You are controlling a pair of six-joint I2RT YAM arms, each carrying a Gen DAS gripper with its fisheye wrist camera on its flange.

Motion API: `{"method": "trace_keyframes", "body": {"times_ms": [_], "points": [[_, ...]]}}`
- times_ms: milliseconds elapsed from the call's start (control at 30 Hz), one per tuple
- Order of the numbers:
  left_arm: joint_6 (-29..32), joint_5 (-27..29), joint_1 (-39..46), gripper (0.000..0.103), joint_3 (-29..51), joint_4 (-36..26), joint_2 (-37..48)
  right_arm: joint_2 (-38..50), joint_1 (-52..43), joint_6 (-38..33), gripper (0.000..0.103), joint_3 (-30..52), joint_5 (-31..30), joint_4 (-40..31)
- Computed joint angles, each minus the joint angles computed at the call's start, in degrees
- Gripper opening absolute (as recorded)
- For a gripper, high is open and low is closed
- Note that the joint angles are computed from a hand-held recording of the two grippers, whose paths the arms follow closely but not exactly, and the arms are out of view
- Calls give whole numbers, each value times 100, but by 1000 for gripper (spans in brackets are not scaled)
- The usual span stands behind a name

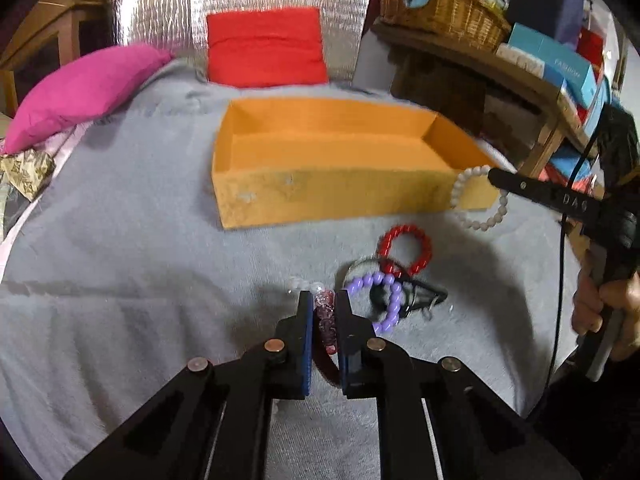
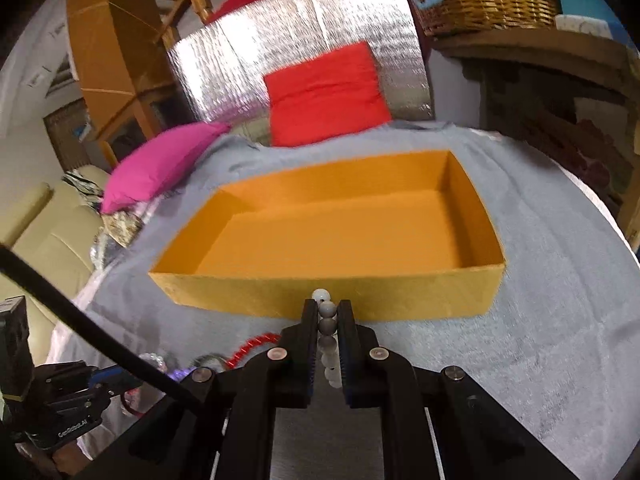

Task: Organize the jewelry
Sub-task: 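Carry the pink-white bracelet in left tool while right tool carries white bracelet into box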

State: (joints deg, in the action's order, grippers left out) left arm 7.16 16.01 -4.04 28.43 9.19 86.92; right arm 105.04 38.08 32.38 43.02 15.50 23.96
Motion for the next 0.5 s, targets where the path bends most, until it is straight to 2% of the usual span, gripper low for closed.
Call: {"method": "trace_keyframes", "body": {"times_ms": [100, 167, 267, 333, 500], "points": [[-17, 239, 133, 11, -147, 125, -401, -85, 83, -79, 11, -99, 49, 285], [10, 619, 356, 11, -211, 133, -646, -139, 150, -136, 11, -162, 84, 457], [3, 1174, 669, 11, -226, 208, -755, -161, 186, -178, 11, -208, 124, 619], [-79, 1296, 720, 11, -284, 372, -753, -163, 193, -178, 11, -198, 157, 610], [48, 854, 470, 11, -65, 282, -199, -122, 160, -157, 11, -119, 109, 422]]}}
